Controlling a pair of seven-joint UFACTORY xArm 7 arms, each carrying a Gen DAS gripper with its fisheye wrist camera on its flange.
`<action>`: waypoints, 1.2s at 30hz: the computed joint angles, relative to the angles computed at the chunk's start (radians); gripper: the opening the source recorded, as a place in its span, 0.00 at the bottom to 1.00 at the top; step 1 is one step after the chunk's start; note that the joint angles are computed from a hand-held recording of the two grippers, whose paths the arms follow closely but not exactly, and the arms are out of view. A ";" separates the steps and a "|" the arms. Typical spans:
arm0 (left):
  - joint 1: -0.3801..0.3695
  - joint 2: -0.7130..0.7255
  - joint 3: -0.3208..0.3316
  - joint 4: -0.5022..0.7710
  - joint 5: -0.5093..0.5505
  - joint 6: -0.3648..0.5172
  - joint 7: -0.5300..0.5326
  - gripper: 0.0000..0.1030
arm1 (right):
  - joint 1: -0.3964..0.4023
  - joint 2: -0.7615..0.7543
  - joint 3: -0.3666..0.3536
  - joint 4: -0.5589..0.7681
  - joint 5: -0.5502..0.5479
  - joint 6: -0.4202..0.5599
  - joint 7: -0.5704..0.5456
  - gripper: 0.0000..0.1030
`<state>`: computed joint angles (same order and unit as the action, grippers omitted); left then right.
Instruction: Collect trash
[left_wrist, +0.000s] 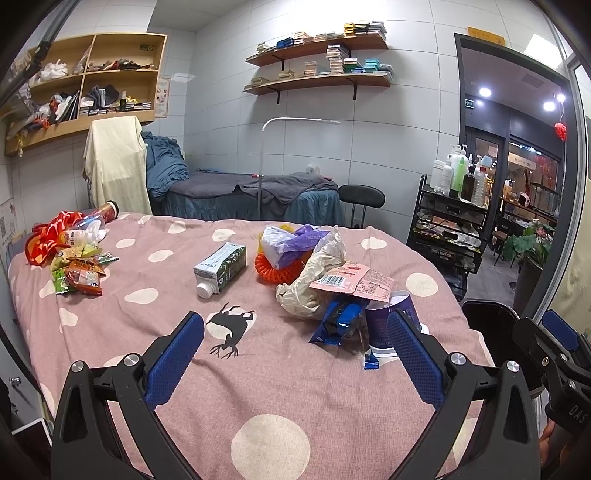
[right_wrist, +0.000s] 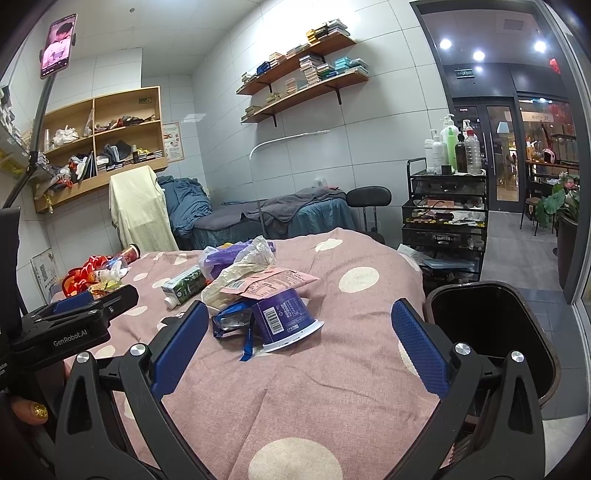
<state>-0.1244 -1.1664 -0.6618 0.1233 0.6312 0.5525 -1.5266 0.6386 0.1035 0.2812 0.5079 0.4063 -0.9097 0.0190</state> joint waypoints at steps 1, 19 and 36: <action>0.001 0.003 0.002 0.000 0.001 -0.002 0.001 0.95 | 0.000 0.001 0.000 0.001 0.001 0.003 -0.001 0.95; 0.011 -0.002 0.030 -0.025 -0.005 -0.027 0.027 0.95 | 0.010 0.014 -0.004 0.039 0.012 0.057 -0.033 0.95; 0.099 0.066 0.258 -0.137 -0.077 -0.240 0.271 0.95 | 0.112 0.166 -0.129 0.361 0.099 0.445 -0.405 0.95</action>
